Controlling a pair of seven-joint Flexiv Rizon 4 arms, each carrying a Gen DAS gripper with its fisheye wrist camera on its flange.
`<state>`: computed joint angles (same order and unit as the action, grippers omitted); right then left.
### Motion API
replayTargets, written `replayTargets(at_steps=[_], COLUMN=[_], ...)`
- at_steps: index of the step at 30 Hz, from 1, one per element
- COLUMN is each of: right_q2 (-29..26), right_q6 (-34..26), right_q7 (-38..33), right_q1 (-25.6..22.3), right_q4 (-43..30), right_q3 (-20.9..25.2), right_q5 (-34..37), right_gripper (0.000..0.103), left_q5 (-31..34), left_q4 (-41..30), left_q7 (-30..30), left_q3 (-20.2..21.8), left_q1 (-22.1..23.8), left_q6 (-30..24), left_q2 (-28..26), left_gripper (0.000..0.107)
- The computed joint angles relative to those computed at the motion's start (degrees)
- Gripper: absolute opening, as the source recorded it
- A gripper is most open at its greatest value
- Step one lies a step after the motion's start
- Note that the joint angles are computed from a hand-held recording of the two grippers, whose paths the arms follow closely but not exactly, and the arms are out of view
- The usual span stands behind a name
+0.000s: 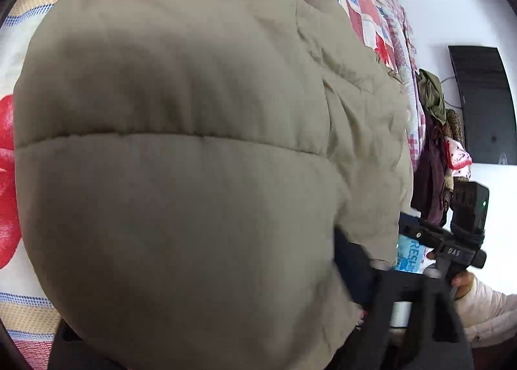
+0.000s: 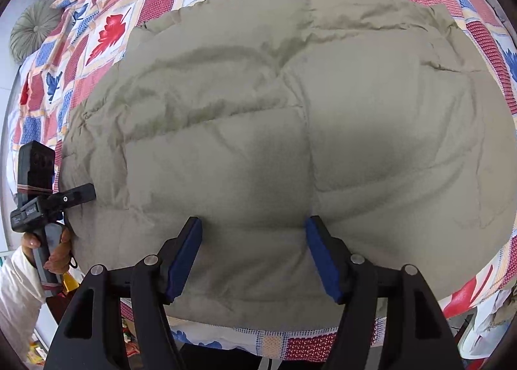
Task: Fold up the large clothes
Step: 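Grasp the folded jacket with both grippers and lift it off the bed, then carry the lifted jacket bundle away from the bed with both grippers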
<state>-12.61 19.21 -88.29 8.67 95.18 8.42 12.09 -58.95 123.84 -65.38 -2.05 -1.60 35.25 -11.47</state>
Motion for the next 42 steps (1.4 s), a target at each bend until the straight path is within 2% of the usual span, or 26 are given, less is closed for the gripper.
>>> replayTargets(at_steps=[2,5,6,7,9,12,17,20,25,27,31,36,37,38,39,42], right_q2=[-0.05,1.15,1.55,1.81,1.18,-0.47,-4.08,-6.29,-9.6,-10.06,-10.63,-11.33,-10.93,-10.59,-9.96,-6.91], right_q6=[-1.24,1.9,4.05,6.22,8.18,10.36,10.72,8.56,4.04,3.95,3.75,-0.25,-1.22,-2.12,-2.82,-3.35], right_q7=[-1.17,-3.01,-3.27,-3.54,-2.8,-3.18,-4.28,-5.39,-5.08,-5.58,-6.24,-5.43,-5.47,-5.75,-6.04,-7.3], right_q1=[-0.3,-0.27,-0.12,0.03,0.49,-0.06,-1.65,-3.79,-8.86,-9.77,-10.93,-12.19,-12.71,-13.4,-13.92,-15.31], right_q4=[-1.35,-1.21,-0.63,0.01,0.25,0.23,-0.26,-2.29,-5.55,-5.59,-5.6,-7.7,-7.99,-8.42,-8.48,-7.35], right_q3=[0.1,0.2,0.18,0.14,-0.12,-0.08,0.88,1.36,1.91,2.17,2.48,2.27,2.16,2.04,1.78,0.29], right_q5=[1.23,1.05,0.57,0.02,-1.33,0.56,6.47,11.6,22.37,24.34,26.96,27.91,28.07,28.69,28.74,27.51], right_gripper=[0.07,0.07,0.066,0.045,0.024,0.014,0.013,0.013,0.007,0.005,0.001,0.001,0.002,0.005,0.006,0.006], left_q5=[-1.87,-3.75,-3.9,-3.93,-4.31,-3.93,-3.68,-3.1,4.81,9.81,18.2,22.96,23.05,22.14,21.25,20.98], left_q4=[0.02,0.36,0.44,0.37,0.22,-1.49,-7.66,-11.86,-21.44,-26.67,-35.95,-43.63,-44.71,-45.36,-46.15,-49.1], left_q7=[0.57,0.45,0.12,-0.46,-1.46,-3.01,-5.93,-9.15,-17.74,-21.48,-25.25,-28.52,-28.25,-27.36,-26.99,-27.3], left_q3=[-0.15,-0.05,0.09,0.2,0.41,0.46,-1.03,-2.38,-4.86,-5.75,-7.04,-7.83,-8.21,-8.87,-9.46,-10.33], left_q1=[0.25,-0.16,-0.31,-0.5,-0.92,-1.78,-4.15,-5.8,-8.36,-8.97,-9.93,-10.41,-10.38,-10.15,-10.07,-10.46], left_q6=[-1.12,-0.73,-0.73,-0.78,-0.95,-1.5,-1.88,-1.7,-1.01,-2.81,-6.86,-10.92,-11.47,-11.85,-12.29,-14.02], left_q2=[0.25,1.66,2.35,3.05,4.62,6.62,6.72,5.12,0.14,-2.81,-8.21,-12.83,-13.62,-14.4,-15.35,-18.21], left_gripper=[0.039,0.03,0.028,0.027,0.024,0.024,0.024,0.024,0.024,0.024,0.024,0.032,0.038,0.056,0.066,0.068])
